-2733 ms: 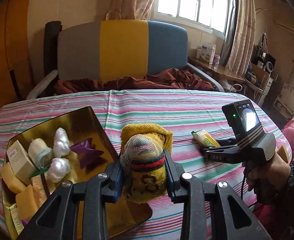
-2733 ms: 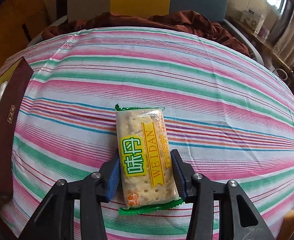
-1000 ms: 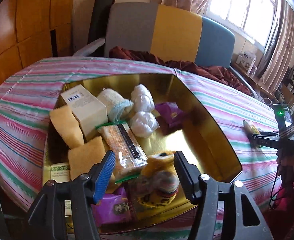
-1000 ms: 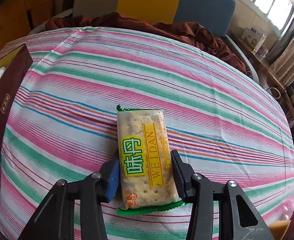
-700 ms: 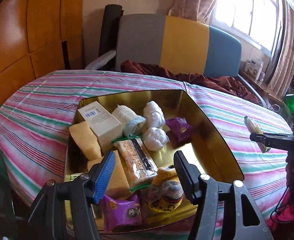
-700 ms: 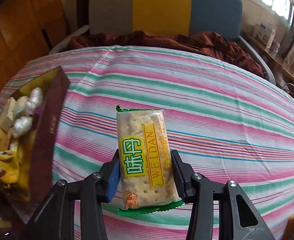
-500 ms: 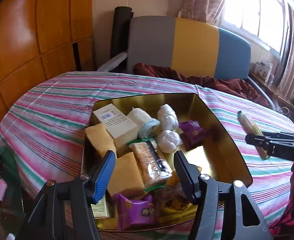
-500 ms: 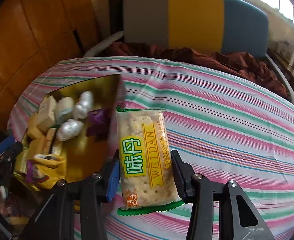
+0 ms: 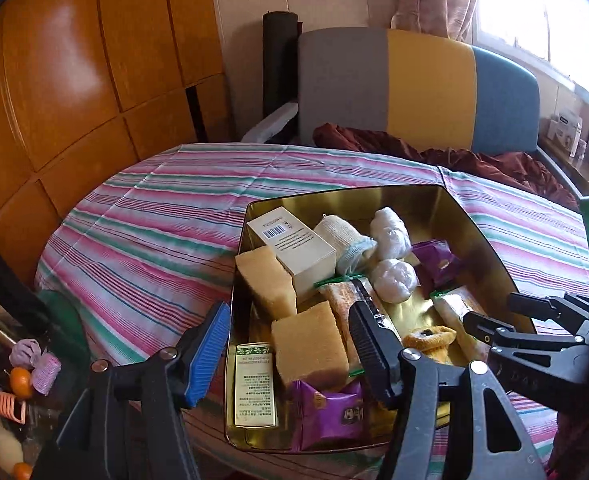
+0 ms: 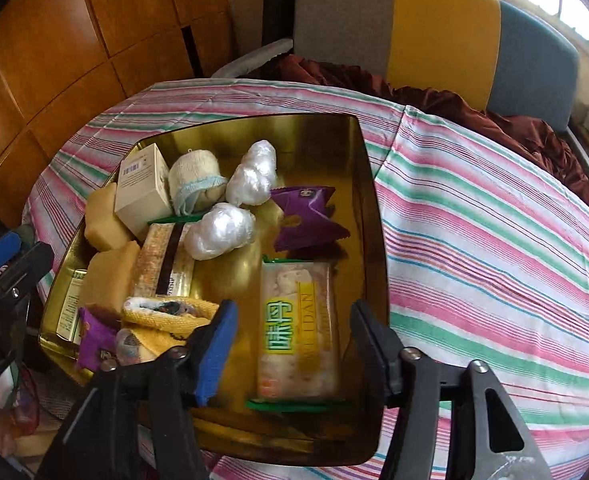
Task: Organize objects
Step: 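Carry the cracker packet into the gold tray and open the right gripper, then withdraw both tools from the filled tray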
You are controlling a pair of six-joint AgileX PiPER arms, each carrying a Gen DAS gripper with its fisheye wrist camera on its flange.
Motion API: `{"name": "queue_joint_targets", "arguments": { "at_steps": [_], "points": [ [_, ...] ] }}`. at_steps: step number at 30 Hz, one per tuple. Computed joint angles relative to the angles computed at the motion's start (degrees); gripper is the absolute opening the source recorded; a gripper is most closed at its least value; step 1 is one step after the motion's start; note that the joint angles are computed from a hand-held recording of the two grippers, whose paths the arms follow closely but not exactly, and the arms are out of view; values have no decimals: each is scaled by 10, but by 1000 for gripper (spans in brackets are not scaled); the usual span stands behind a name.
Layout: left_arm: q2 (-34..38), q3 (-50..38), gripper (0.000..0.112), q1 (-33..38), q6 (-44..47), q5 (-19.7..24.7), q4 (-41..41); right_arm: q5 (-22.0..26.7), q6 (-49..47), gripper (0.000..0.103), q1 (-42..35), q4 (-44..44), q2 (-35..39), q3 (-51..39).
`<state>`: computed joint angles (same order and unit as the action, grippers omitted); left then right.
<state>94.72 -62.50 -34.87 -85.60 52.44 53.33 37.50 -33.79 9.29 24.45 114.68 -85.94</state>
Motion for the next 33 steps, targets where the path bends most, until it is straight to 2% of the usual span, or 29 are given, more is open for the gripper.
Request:
{"name": "queue_joint_targets", "arguments": {
  "at_steps": [3,7,12,17,22,33],
  "points": [
    [-11,15,62,-9,-38,4,28,-4,-22,64,-5,27,-11,17],
    [-8,15,62,-33,-76,47,63,-18,-40,68,-13,56,-27,41],
    [-24,18,62,-21,-63,16,43,-42,-64,73,-21,98,-57,81],
    [-34,26,62,-14,-63,-9,28,-89,-92,79,-14,128,-98,133],
    [-40,38,62,-12,-68,-26,26,-108,-117,80,-3,148,-121,157],
    [-47,55,62,-42,-121,18,89,-118,-130,80,4,158,-139,176]
  ]
}}
